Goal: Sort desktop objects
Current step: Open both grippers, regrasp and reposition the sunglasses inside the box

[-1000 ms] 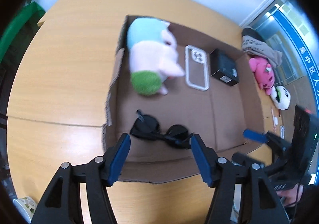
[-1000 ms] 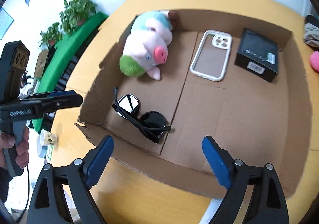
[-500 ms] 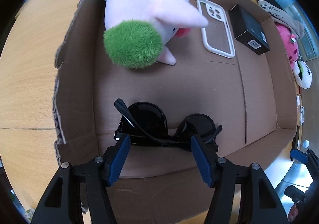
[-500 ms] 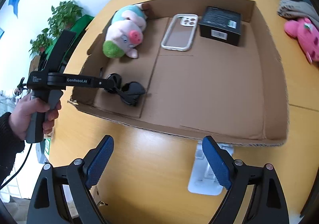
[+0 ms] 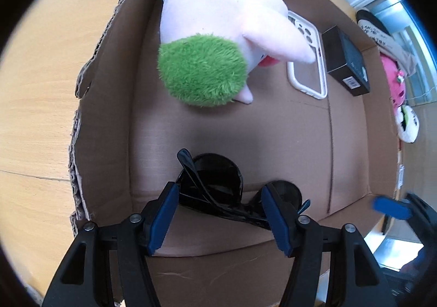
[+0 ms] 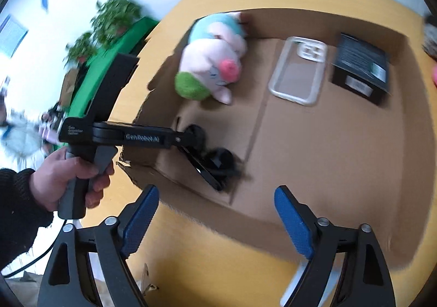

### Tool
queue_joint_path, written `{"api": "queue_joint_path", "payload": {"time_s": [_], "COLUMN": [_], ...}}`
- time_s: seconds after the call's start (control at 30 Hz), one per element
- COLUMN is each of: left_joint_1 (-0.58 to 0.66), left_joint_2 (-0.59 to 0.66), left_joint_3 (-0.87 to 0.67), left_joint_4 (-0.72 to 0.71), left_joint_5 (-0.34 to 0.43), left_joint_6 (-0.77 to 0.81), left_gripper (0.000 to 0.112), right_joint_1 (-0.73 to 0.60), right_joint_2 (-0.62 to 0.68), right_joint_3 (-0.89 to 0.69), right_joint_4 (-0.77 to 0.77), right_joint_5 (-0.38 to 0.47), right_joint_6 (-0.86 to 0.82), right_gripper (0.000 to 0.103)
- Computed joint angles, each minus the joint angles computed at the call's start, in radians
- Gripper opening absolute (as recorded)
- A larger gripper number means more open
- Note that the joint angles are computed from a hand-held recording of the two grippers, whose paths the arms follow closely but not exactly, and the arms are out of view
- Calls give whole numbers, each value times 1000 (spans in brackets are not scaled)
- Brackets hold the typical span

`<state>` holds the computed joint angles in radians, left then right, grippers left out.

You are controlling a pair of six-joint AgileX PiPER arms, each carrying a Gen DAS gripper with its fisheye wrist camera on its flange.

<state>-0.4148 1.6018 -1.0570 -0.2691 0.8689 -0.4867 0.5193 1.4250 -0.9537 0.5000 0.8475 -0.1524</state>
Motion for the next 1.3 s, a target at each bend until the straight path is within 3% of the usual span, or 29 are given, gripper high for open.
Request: {"api": "queue_joint_path", "payload": {"time_s": [0.03,0.07,0.13,0.23,0.4,0.7,0.87,1.03,1.2,1.3], "left_joint_1": [8,11,29,36,43,71,79,70,51,25], "left_joint_2": [-7,-15,-21,-23,-8,-38,-119,-167,-149,-109], "left_joint_3": [12,20,32,41,49,67,41,37,54,53], "left_joint_4": [-16,-28,-57,-78,-110,-158,-94,-99,-151,-170], "left_joint_5": [-9,-15,-23,-35,-60,-31,29,71,88,98], "left_joint_6": [12,17,53,70,93,164,125,137,200,218], "left_gripper": [62,62,62,61,57,53,53,53,53,53], "right_joint_1": [5,8,22,32,37,17,-24,-1,15,-27], "right_joint_2": [56,115,241,390,468,448,435,460,439,420], "right_joint_3": [-37,-73,-149,-231,-275,-199,-183,-163,-135,-143], "right_joint_4": [21,41,62,95,182,232,313,302,330,364], "right_joint_5": [12,22,39,72,103,71,161,153,137,192], "right_joint_6": [-25,-52,-88,-127,-217,-262,-369,-363,-384,-408], "right_gripper": [66,60,39,20,10,7,8,9,9,9]}}
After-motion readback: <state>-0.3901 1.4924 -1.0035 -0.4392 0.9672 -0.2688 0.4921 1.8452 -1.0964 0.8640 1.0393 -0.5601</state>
